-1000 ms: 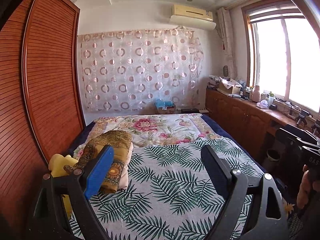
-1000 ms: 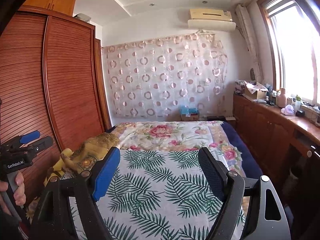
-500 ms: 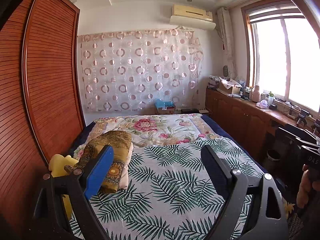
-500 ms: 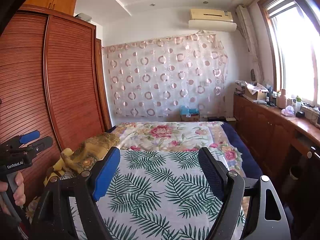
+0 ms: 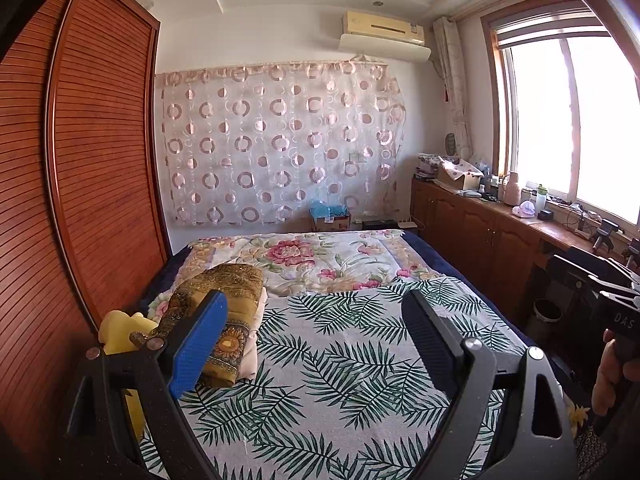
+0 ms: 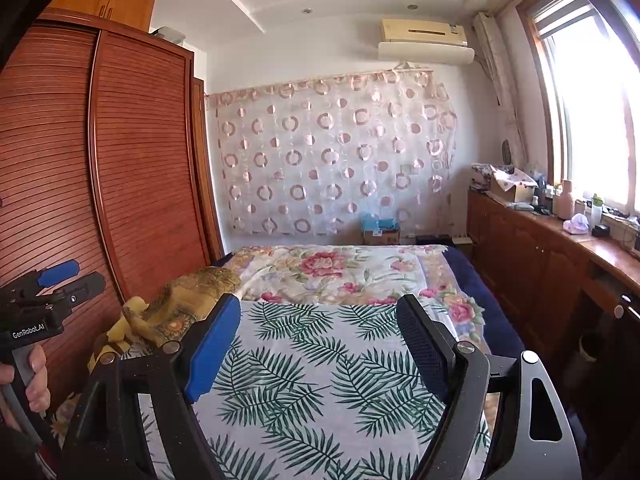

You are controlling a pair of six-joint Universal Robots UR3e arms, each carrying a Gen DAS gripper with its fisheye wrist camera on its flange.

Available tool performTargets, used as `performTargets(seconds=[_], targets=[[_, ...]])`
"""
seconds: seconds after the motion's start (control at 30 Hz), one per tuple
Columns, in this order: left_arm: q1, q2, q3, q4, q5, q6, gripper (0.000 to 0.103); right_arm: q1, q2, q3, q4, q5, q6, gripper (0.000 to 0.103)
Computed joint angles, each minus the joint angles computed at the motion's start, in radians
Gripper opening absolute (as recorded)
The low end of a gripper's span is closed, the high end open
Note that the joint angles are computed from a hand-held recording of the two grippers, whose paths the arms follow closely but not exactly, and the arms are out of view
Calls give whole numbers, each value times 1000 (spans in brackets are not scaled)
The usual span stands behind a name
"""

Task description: Fold small clothes

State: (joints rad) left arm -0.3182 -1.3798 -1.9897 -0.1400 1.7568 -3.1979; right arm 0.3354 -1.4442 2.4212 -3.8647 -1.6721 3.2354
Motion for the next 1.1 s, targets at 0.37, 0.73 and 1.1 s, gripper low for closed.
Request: performTargets(seconds=[0.37,0.73,1.1], targets=[[3,5,-4,1,-2,2,89,-19,-8,10,-4,18,-5,82],[3,4,-10,9,-2,3,89,-24,-8,17,-12,23,-5,82],[1,1,-13,16,0,3,89,-30,-8,23,-18,31,-9,82]])
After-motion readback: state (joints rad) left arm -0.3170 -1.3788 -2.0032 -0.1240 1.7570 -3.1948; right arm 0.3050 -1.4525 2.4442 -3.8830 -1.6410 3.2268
